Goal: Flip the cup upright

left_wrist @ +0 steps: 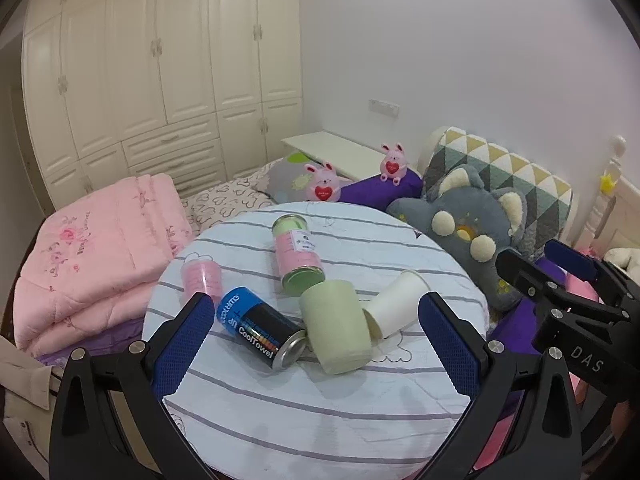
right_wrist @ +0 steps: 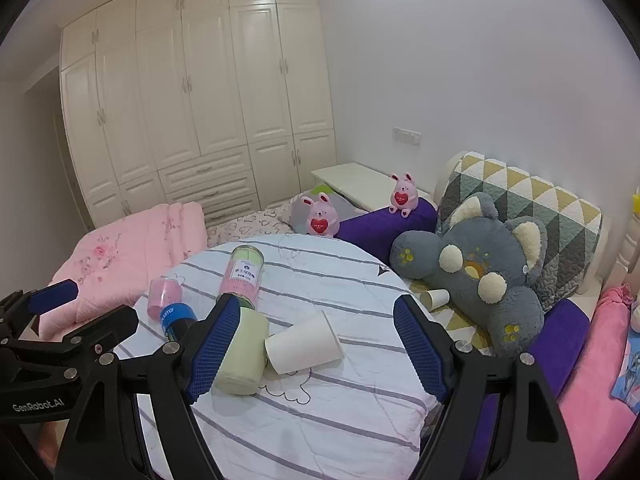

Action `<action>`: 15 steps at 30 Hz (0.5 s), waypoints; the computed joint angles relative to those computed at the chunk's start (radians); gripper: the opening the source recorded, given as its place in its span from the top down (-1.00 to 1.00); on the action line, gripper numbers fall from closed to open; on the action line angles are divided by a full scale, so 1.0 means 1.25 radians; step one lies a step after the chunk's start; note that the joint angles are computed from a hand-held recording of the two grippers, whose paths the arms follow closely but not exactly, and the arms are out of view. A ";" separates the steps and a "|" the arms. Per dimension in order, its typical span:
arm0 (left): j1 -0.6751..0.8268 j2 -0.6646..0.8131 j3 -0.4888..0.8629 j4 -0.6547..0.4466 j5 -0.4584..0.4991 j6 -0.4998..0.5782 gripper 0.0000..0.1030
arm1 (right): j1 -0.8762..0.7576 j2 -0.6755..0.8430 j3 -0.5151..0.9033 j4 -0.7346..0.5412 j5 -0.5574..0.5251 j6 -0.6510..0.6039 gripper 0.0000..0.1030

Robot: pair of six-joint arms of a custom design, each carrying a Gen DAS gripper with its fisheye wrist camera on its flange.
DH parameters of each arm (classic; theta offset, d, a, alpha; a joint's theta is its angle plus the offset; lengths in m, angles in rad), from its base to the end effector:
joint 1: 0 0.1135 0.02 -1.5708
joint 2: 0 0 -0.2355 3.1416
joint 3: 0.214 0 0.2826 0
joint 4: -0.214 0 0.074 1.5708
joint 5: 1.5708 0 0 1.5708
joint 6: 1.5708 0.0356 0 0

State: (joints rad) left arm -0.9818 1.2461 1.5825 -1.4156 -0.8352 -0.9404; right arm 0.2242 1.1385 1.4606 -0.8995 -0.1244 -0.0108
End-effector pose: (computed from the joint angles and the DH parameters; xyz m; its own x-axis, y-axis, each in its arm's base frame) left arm 0.1508 -0.1782 0.3982 -0.5824 -0.1041 -0.8062 -0.1813 0.9834 0.0040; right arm 0.2485 0.0612 0.4120 -0.5287 -0.1315 -0.8386 -0.3277 0.9430 0.0587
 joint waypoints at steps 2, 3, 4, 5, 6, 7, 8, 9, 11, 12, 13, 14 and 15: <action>0.003 -0.003 -0.003 0.003 0.002 0.001 -1.00 | 0.009 0.006 0.002 -0.001 0.009 0.002 -0.56; 0.004 -0.009 -0.008 0.006 0.001 0.003 -1.00 | 0.011 0.008 0.005 -0.001 0.010 0.002 -0.56; 0.006 -0.010 -0.006 0.007 0.002 0.006 -1.00 | 0.016 0.009 0.004 0.000 0.015 0.002 -0.56; 0.008 -0.011 -0.006 0.009 0.001 0.007 -1.00 | 0.013 0.014 0.011 -0.002 0.012 0.000 -0.56; 0.009 -0.012 -0.006 0.010 0.000 0.007 -1.00 | 0.018 0.014 0.010 0.000 0.017 0.001 -0.56; 0.010 -0.015 -0.008 0.011 -0.001 0.006 -1.00 | 0.021 0.014 0.010 0.002 0.021 0.000 -0.56; 0.013 -0.020 -0.013 0.015 0.001 0.010 -1.00 | 0.024 0.016 0.011 0.002 0.025 0.000 -0.56; 0.020 -0.024 -0.017 0.020 0.005 0.015 -1.00 | 0.027 0.017 0.012 0.002 0.027 0.000 -0.56; 0.021 -0.024 -0.018 0.016 0.004 0.012 -1.00 | 0.032 0.016 0.010 0.006 0.032 0.001 -0.56; 0.023 -0.025 -0.020 0.015 0.005 0.011 -1.00 | 0.036 0.014 0.007 0.008 0.037 0.002 -0.56; 0.025 -0.025 -0.021 0.012 0.003 0.007 -1.00 | 0.039 0.011 0.002 0.014 0.042 0.002 -0.56; 0.025 -0.025 -0.023 0.008 0.000 0.004 -1.00 | 0.041 0.008 0.001 0.014 0.043 0.001 -0.56; 0.025 -0.024 -0.022 0.004 -0.004 0.001 -1.00 | 0.039 0.008 0.002 0.014 0.041 0.000 -0.56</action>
State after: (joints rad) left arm -0.9511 1.2164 1.5546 -1.4103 -0.8407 -0.9398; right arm 0.2732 1.1490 1.4627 -0.8821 -0.0737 -0.0111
